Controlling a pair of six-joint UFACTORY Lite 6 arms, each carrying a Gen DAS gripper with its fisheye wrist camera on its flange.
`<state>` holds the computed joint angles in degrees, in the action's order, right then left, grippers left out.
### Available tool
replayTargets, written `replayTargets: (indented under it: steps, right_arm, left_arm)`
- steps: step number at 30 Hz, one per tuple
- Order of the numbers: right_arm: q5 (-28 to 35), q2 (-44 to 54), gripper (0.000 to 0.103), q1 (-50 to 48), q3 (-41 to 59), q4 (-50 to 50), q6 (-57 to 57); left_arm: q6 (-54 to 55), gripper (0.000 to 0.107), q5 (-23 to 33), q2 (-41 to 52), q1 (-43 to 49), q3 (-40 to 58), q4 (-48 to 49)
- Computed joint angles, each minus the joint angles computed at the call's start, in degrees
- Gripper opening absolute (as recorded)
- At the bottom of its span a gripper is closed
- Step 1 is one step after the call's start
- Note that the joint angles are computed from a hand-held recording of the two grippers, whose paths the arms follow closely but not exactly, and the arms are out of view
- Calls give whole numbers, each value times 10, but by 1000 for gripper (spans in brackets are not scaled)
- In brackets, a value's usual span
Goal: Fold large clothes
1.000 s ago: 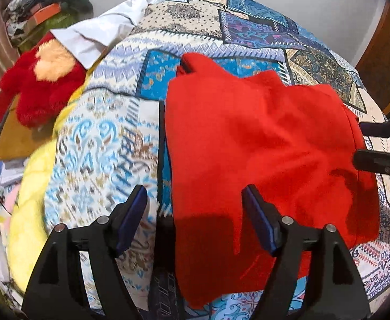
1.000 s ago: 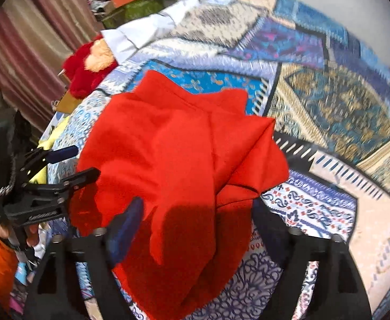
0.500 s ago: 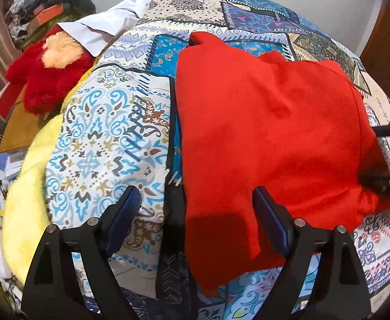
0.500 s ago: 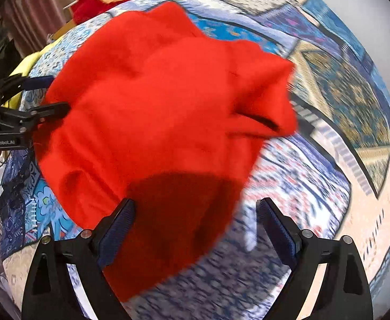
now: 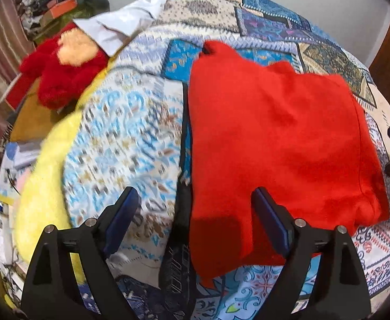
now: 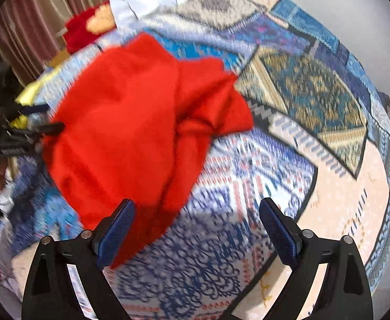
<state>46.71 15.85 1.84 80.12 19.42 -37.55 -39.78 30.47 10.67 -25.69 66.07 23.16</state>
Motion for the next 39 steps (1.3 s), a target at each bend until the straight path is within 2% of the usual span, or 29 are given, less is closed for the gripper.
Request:
replayTargets:
  steps: [3,6,9,13,14,16,18,20,23,25,28,31,39]
  right_arm:
    - [17,15,93,4,43,46,3]
    - [19,72,94,27,123,70,44]
    - [8,150,94,54,213,63,100]
    - [24,271,93,71,344,25,172]
    - [29,303,93,72,378,13,186]
    - [28,351,93,75,425,-29,214]
    - [26,377,93,65,443,-27,198]
    - [18,376,93,48,432,-6,174]
    - [-41,335,94,37,376,-56,192]
    - [-30,315,93,22,364,-48,191]
    - [-76,229,92,25,269,-66,176]
    - [-110,138,92,32,177,-47,131]
    - [-75,4,93,71,34,71,58]
  left_arm:
    - [12,88,9,24,7,51,-1]
    - [39,88,18,73,19,126,-19]
    - [66,88,33,141,31,219,-42]
    - [75,89,61,244,43,339,-44]
    - [85,90,67,272,50,368,-56]
    - [96,100,62,296,60,387,-74]
    - [106,102,49,302,69,385,-88]
    - [91,103,45,299,67,378,-67]
    - [63,103,57,289,59,375,-35]
    - [30,103,74,281,48,376,4]
    - [-10,103,93,260,30,364,67]
    - [-17,103,98,219,18,331,81]
    - [-61,103,86,55,-14,173,80]
